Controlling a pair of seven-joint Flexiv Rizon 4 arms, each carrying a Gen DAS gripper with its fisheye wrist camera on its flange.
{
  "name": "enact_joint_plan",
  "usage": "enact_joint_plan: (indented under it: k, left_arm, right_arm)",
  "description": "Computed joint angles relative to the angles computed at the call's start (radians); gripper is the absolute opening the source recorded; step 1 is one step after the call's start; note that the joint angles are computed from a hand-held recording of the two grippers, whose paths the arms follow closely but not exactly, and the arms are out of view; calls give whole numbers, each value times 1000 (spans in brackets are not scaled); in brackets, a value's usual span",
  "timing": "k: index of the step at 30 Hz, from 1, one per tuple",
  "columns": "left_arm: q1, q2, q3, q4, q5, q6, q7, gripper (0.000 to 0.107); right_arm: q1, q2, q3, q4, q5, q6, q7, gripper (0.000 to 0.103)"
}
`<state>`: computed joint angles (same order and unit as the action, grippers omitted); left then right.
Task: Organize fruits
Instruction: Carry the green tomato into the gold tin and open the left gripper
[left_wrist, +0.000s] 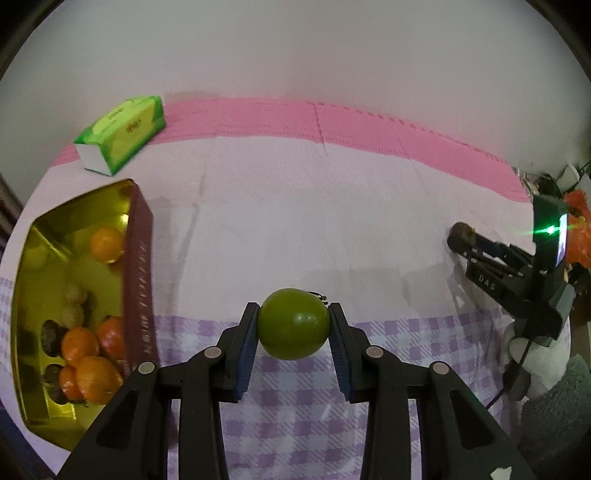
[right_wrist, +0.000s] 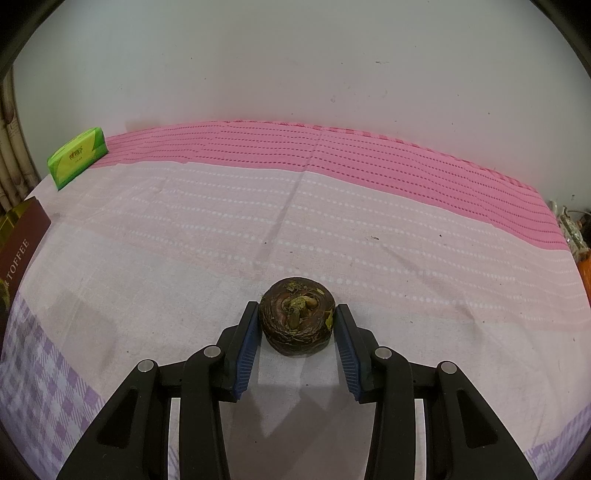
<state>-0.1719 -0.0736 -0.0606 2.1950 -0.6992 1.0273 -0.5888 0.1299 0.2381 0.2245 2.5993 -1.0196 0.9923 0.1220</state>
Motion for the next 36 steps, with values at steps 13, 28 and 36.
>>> enact_joint_plan:
  k: [13,28,36]
  left_arm:
    - [70,-2,44,-52,14,-4,-46,33]
    - [167,-39,74,-67,106,23,-109,33]
    - [192,-58,77,-63,141,32,-124,33]
  right_arm:
    - [-1,-1,0,-2,0,0,-1,42]
    - [0,-2,0,-1,-2,-1,1,42]
    - [0,-2,0,-1,-3,0,2,42]
